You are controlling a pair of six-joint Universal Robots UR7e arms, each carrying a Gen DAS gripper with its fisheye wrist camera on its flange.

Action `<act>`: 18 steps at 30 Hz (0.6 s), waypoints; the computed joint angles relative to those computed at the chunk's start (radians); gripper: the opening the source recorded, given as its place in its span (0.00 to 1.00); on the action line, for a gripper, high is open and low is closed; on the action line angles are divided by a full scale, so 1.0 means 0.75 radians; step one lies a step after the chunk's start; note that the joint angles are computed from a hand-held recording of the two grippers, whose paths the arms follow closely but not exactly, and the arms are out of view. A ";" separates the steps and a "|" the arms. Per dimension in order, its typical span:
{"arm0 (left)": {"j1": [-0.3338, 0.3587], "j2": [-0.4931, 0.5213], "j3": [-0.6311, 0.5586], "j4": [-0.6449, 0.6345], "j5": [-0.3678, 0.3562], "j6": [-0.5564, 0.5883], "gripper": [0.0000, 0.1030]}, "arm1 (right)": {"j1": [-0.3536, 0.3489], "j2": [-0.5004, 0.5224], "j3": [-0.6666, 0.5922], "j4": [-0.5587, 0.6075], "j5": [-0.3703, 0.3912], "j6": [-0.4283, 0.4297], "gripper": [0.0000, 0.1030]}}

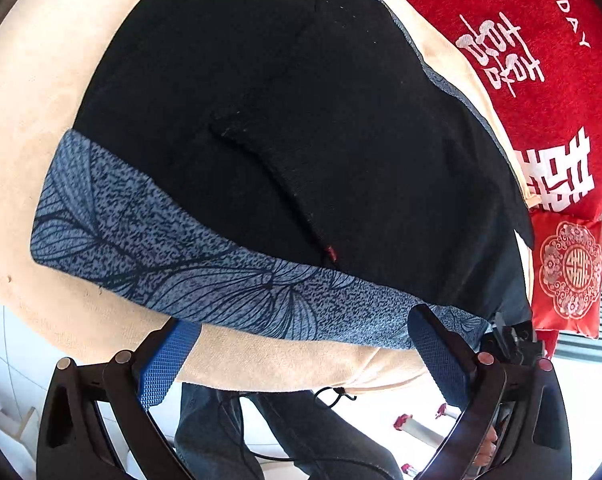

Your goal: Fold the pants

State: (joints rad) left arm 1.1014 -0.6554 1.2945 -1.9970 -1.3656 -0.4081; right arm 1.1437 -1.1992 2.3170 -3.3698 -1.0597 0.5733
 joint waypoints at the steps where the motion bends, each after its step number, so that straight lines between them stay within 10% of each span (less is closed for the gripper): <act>1: 0.000 -0.003 0.003 -0.005 -0.004 -0.005 1.00 | 0.010 -0.010 -0.005 0.024 -0.015 0.024 0.48; 3: 0.000 -0.005 0.002 -0.011 -0.026 -0.022 1.00 | 0.007 -0.007 0.010 -0.049 0.032 0.095 0.14; 8: 0.005 -0.007 0.008 -0.073 -0.082 -0.045 0.99 | 0.054 -0.042 -0.003 -0.155 0.111 0.162 0.09; 18: 0.035 0.032 -0.054 -0.059 -0.090 -0.114 0.19 | 0.087 -0.136 -0.070 0.192 -0.096 0.147 0.09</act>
State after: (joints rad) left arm 1.1277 -0.6317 1.2538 -2.0411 -1.4333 -0.4939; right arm 1.2089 -1.3012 2.2645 -3.2260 -1.1320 0.6836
